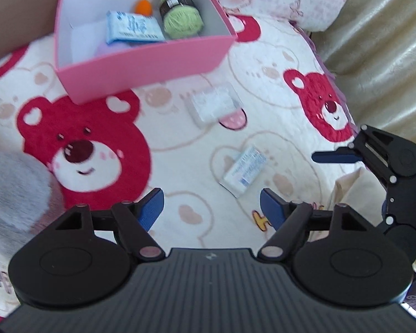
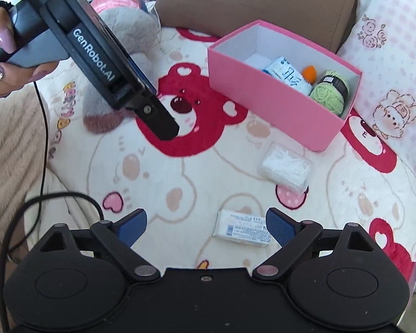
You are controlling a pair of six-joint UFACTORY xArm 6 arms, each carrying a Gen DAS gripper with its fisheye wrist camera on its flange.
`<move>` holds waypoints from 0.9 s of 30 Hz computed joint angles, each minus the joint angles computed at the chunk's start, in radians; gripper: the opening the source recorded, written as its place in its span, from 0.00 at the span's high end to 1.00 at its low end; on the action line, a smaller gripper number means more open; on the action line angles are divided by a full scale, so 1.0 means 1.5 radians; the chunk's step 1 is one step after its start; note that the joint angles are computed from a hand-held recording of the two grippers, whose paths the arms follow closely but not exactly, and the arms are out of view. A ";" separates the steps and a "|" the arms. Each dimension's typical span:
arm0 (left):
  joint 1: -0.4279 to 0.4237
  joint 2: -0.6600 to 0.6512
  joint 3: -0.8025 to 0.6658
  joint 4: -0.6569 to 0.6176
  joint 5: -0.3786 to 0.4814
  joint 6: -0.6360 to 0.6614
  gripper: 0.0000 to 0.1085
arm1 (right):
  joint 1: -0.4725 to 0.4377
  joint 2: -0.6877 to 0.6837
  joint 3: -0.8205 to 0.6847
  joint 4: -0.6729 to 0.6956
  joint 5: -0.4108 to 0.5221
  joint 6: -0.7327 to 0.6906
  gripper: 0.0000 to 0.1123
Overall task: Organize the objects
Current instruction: 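Withdraw the left tool and move it toward the small white packet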
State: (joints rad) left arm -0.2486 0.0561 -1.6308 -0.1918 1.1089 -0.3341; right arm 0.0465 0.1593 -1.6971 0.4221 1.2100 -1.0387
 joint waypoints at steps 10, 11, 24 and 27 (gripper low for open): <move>-0.013 0.023 0.068 -0.072 -0.097 -0.007 0.25 | -0.006 0.038 -0.014 -0.005 0.014 -0.125 0.16; -0.012 0.027 0.074 -0.083 -0.107 -0.007 0.25 | -0.004 0.044 -0.016 -0.012 0.008 -0.128 0.16; -0.021 0.071 0.135 -0.191 -0.213 0.002 0.20 | 0.000 0.132 -0.068 -0.061 0.028 0.010 0.16; -0.024 0.071 0.155 -0.216 -0.250 0.012 0.20 | 0.001 0.136 -0.064 -0.068 0.018 0.030 0.16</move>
